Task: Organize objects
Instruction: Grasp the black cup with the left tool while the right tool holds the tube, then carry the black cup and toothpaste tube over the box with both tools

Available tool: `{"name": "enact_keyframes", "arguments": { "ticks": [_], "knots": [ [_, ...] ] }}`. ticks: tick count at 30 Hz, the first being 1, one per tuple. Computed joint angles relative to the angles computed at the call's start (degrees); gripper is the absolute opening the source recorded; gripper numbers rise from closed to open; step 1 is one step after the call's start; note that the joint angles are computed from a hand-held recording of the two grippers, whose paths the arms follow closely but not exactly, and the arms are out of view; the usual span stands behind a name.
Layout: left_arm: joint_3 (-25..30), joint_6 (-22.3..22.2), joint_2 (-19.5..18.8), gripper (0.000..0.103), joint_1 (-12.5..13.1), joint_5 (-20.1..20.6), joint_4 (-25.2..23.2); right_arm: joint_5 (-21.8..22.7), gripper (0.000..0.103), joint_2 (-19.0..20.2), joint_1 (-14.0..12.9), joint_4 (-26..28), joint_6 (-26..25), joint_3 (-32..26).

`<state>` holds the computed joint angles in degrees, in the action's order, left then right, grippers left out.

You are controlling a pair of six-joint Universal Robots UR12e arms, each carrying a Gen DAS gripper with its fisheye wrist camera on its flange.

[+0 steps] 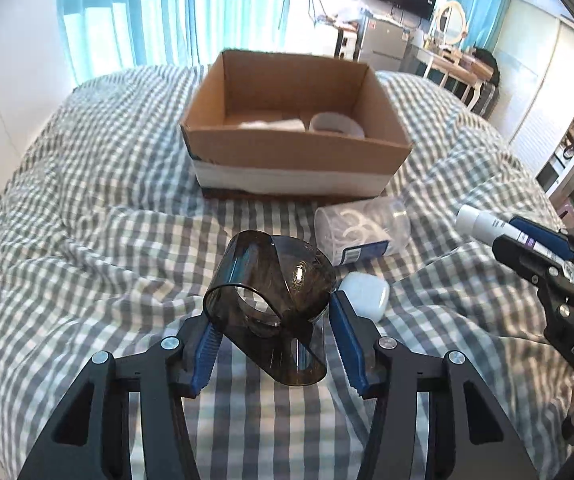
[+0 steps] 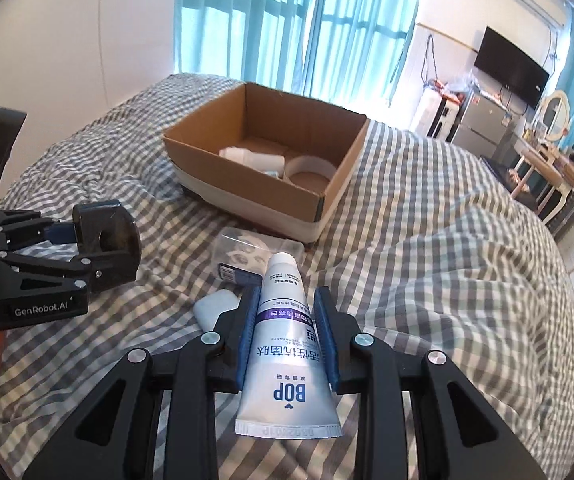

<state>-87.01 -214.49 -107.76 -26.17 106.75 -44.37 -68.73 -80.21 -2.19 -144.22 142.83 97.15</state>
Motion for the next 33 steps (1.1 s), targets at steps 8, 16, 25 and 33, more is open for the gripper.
{"name": "enact_keyframes", "arguments": {
  "ticks": [8,16,25,33],
  "knots": [
    [-0.7,-0.6,2.0,0.053,-1.6,3.8,2.0,1.9,0.028,-3.6,-0.6,-2.1,-1.7,2.2],
    [0.1,1.0,3.3,0.053,-2.8,8.0,4.3,6.1,0.028,-6.1,-1.5,-4.4,-0.5,2.8],
    [4.6,6.3,1.7,0.053,-2.2,11.3,5.3,9.2,0.028,-4.4,-0.5,-5.9,2.2,-1.7],
    [10.2,9.5,-2.0,0.053,0.7,11.0,4.9,9.5,0.028,2.3,1.3,-2.7,7.6,-11.2]
  ]
}}
